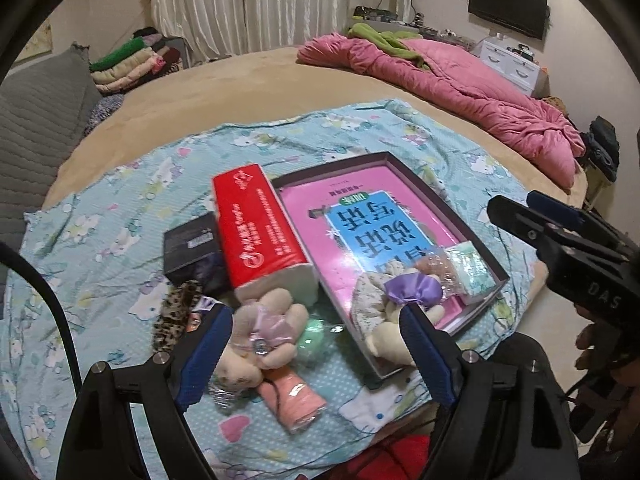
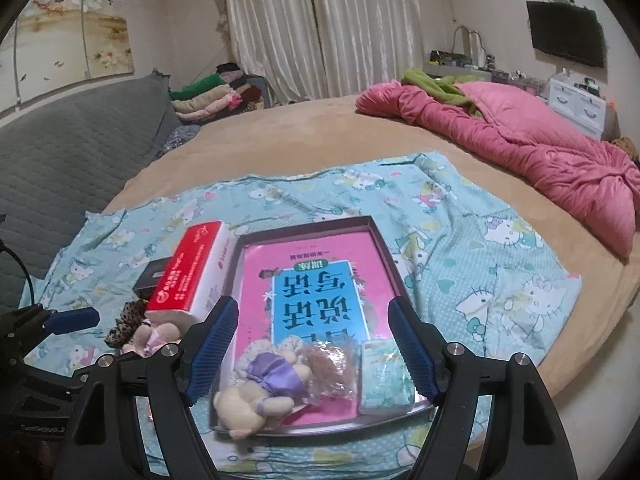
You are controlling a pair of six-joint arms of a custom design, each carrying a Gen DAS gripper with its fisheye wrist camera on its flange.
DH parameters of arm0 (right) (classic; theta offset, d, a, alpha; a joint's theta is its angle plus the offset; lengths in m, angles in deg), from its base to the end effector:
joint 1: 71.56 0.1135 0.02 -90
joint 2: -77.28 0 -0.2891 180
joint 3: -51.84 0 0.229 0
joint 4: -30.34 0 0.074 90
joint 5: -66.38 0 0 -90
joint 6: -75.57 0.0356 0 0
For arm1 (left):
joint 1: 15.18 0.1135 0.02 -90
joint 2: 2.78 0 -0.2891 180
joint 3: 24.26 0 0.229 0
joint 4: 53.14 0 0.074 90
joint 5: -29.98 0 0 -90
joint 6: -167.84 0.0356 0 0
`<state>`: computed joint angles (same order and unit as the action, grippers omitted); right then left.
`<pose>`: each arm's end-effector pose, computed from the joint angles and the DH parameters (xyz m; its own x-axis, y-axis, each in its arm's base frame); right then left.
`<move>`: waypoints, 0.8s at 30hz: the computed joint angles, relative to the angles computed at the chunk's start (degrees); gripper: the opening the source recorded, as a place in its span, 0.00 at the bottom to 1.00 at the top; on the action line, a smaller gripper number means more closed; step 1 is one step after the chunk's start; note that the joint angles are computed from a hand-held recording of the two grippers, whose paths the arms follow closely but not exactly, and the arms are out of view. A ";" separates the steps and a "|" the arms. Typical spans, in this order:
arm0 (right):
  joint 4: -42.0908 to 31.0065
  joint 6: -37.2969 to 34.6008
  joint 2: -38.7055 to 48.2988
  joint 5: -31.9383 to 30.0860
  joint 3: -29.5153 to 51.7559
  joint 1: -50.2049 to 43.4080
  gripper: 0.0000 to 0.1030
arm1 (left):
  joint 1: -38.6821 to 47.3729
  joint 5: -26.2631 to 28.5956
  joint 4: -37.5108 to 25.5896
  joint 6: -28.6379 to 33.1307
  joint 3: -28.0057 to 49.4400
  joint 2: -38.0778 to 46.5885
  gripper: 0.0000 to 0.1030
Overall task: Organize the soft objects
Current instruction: 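Withdraw both open tools from the tray toward the remaining pile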
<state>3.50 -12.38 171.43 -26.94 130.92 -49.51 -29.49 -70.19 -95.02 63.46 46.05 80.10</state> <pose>0.3177 0.1309 0.2691 -0.6335 -0.2181 -0.7423 -0.3923 0.9175 0.0653 0.2642 -0.0609 0.2618 -0.7994 -0.0484 -0.5989 -0.0565 0.9984 -0.0052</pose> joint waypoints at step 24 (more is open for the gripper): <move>-4.32 -0.05 -2.58 4.71 2.86 11.47 0.77 | 10.75 3.29 -1.18 4.18 -5.16 -8.49 0.83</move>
<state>-0.82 -12.43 168.84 -22.23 133.78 -38.04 -18.74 -66.91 -96.20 67.64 40.89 71.61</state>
